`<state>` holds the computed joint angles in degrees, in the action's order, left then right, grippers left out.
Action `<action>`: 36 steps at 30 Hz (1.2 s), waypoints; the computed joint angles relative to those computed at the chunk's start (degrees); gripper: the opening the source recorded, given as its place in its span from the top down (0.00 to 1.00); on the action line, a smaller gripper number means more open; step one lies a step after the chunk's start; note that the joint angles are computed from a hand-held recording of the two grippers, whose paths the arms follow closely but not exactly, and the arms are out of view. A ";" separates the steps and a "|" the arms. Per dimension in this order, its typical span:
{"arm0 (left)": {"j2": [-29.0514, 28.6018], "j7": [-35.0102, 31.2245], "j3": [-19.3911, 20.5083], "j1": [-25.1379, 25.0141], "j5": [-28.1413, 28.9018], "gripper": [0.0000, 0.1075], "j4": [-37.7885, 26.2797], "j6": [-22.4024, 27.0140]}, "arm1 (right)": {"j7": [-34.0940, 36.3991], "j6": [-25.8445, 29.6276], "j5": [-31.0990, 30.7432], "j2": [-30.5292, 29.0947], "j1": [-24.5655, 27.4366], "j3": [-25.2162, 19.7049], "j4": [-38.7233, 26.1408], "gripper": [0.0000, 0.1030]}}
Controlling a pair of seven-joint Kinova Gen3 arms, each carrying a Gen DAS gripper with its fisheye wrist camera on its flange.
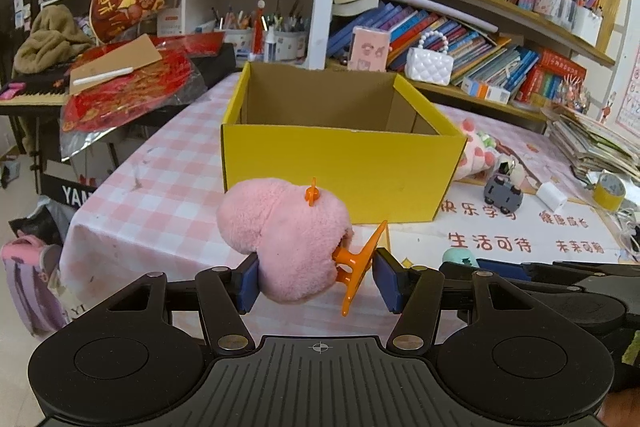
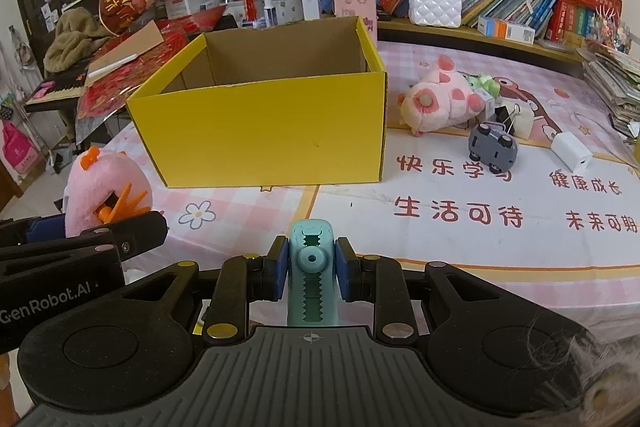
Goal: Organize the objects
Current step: 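Carry the plush bird and stapler with both tools over the yellow box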
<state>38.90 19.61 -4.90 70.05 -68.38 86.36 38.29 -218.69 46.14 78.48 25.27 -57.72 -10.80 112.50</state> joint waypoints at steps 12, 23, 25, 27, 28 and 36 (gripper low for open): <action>-0.94 2.32 -0.35 -0.53 -3.13 0.47 0.72 -0.40 | -0.95 -1.24 0.52 0.03 0.84 0.44 -0.89 0.78; -0.54 2.43 -0.44 -3.00 -7.79 0.47 -2.17 -1.12 | -1.95 -1.11 4.97 -0.38 3.42 1.68 -3.08 0.78; -0.06 2.36 -0.69 -3.50 -8.65 0.47 -3.36 -1.21 | -1.58 -0.88 6.26 -0.34 4.19 1.73 -3.67 0.78; 0.44 2.46 -1.04 -4.04 -9.38 0.47 -4.52 -1.36 | -1.04 -0.74 7.66 -0.12 5.12 1.87 -4.54 0.78; 0.79 2.49 -1.26 -4.34 -9.65 0.47 -5.24 -1.38 | -0.72 -0.78 8.23 0.08 5.61 1.92 -4.98 0.78; 4.95 -3.74 -2.24 -7.60 -5.65 0.47 -13.30 -3.04 | 3.68 -4.63 13.12 2.33 11.00 2.91 -9.31 0.78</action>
